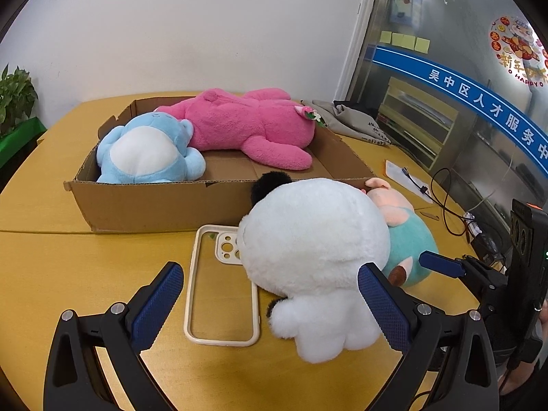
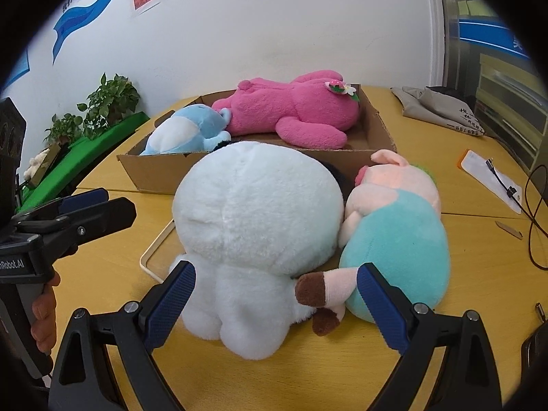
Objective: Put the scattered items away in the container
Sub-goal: 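Move both grippers to the white plush and close them on it, then lift the white plush with both grippers and lower it into the box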
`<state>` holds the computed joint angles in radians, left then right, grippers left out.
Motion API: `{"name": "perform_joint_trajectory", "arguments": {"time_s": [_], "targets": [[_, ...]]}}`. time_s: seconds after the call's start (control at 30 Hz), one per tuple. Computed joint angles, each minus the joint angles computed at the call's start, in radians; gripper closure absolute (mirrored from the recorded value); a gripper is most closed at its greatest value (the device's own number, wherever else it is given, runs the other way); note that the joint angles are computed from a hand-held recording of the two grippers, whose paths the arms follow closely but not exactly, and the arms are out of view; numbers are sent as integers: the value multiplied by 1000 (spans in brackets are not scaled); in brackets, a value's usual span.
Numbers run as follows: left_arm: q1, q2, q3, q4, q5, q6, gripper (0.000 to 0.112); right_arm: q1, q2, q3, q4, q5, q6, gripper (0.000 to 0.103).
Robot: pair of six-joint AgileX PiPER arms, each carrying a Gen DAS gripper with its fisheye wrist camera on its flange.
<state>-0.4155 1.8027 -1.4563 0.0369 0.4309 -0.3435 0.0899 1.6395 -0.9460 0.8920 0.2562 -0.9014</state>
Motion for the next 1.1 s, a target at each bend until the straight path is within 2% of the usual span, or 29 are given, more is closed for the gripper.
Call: {"name": "perform_joint_trajectory", "arguments": {"time_s": [0.17, 0.27, 0.33, 0.47, 0.5, 0.57, 0.63, 0.67, 0.7, 0.77, 0.83, 0.97, 1.1], "targets": [[14, 23, -35, -49, 16, 46, 9, -4, 4, 6, 55, 14, -54, 8], [40, 59, -77, -204, 18, 204, 9, -18, 24, 0, 123, 57, -115, 8], [56, 112, -140, -294, 53, 308, 9, -15, 48, -6, 154, 78, -150, 8], [64, 239, -301, -315, 131, 362, 10, 15, 114, -27, 225, 98, -217, 8], [68, 274, -345, -344, 155, 398, 9, 24, 131, -31, 262, 94, -247, 10], [84, 323, -405, -434, 202, 480, 10, 59, 163, -37, 292, 20, -254, 12], [104, 338, -421, -530, 231, 548, 19, 76, 183, -41, 320, -18, -283, 18], [116, 337, -411, -598, 246, 609, 30, 72, 183, -34, 389, -11, -356, 20], [124, 331, -400, -650, 261, 658, 37, 68, 180, -27, 432, -4, -405, 25], [123, 310, -370, -652, 254, 674, 41, 66, 171, -12, 473, 2, -470, 30], [121, 272, -314, -659, 230, 689, 43, 63, 163, 0, 513, 16, -529, 35], [129, 166, -163, -663, 177, 698, 44, 45, 148, 34, 586, 111, -643, 35], [161, 90, -48, -716, 162, 751, 41, 26, 130, 56, 561, 217, -664, 35]]}}
